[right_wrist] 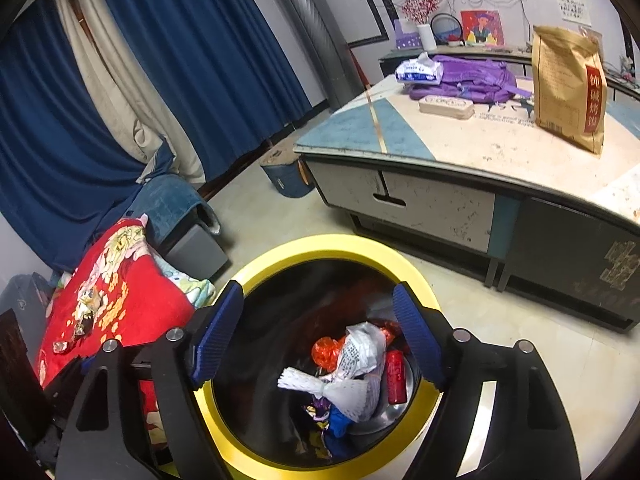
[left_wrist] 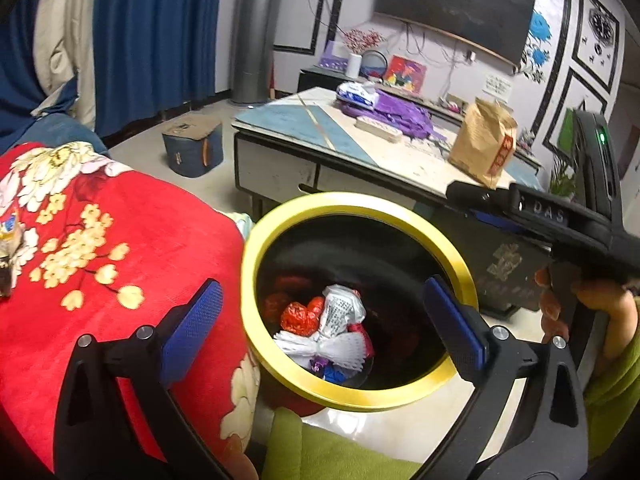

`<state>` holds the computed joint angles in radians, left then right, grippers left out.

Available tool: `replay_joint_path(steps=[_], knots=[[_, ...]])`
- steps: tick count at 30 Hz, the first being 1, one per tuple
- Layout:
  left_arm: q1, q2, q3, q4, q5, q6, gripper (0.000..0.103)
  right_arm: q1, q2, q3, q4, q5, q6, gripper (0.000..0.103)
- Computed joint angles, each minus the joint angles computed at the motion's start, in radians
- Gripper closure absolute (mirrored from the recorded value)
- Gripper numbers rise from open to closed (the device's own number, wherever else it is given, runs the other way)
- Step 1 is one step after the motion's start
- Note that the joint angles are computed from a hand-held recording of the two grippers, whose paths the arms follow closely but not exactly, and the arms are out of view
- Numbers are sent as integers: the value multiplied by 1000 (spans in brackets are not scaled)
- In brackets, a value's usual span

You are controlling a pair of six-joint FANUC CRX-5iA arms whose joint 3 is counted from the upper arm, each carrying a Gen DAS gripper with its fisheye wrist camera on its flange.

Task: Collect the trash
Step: 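Move both open tools back over the bed toward the chocolate bar and green packet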

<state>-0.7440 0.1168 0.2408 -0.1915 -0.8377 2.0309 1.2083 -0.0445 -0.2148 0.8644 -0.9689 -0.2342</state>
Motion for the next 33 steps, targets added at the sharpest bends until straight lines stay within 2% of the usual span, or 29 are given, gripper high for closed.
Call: replay_joint_path(steps=[13,33], knots=[[-9,-57,3,-101,-24,103,11,27,19,39,51,-17,26,24],[-5,-195,-45,-264,-80,284,11,86,109,178,115,26,92,18]])
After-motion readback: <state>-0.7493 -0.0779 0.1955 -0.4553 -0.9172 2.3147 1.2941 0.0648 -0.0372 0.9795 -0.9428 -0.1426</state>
